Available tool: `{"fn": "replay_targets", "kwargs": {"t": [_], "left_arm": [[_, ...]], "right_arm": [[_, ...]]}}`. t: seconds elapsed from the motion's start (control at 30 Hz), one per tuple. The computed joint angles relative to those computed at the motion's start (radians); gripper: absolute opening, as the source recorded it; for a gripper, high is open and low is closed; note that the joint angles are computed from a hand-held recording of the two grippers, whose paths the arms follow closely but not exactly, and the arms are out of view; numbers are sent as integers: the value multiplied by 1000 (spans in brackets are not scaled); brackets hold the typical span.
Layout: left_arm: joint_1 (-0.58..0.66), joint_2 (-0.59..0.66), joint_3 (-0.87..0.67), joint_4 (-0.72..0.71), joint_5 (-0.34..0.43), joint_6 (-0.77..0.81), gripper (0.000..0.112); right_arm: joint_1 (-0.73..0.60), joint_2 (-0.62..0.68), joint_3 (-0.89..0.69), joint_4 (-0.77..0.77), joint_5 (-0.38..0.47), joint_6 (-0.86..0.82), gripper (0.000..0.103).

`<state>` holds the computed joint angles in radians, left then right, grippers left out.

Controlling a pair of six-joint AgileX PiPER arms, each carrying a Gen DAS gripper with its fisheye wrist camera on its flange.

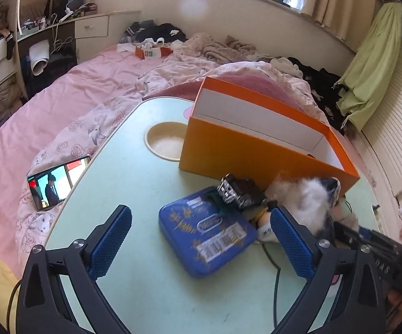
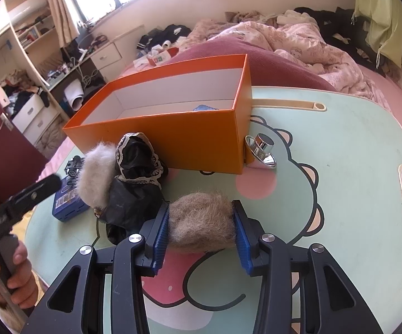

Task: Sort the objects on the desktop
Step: 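Grasp the beige fluffy pompom with right while left grasps the blue tin, then carry the beige pompom into the box with right while left drops the blue tin in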

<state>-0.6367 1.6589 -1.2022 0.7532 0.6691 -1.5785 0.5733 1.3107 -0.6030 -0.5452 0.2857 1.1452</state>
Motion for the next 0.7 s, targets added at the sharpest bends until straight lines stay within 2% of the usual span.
{"fn": "replay_targets", "kwargs": {"t": [0.03, 0.1, 0.2, 0.33, 0.5, 0.57, 0.7], "left_arm": [[-4, 13, -15, -8, 11, 9, 98], [-3, 52, -57, -38, 45, 40, 88], [27, 93, -95, -148, 33, 127, 82], [-18, 126, -138, -109, 119, 123, 80], [-71, 91, -68, -36, 147, 75, 76], [-96, 49, 5, 23, 128, 16, 73], [-105, -58, 179, 167, 12, -153, 69]], "right_arm": [[4, -22, 6, 22, 14, -19, 41], [10, -36, -3, 46, 33, -38, 41], [24, -47, -7, 49, 48, -31, 41], [29, -49, -8, 42, 54, -21, 42], [27, -50, -8, 47, 54, -27, 42], [30, -51, -8, 42, 56, -20, 42], [34, -53, -8, 35, 61, -12, 42]]}}
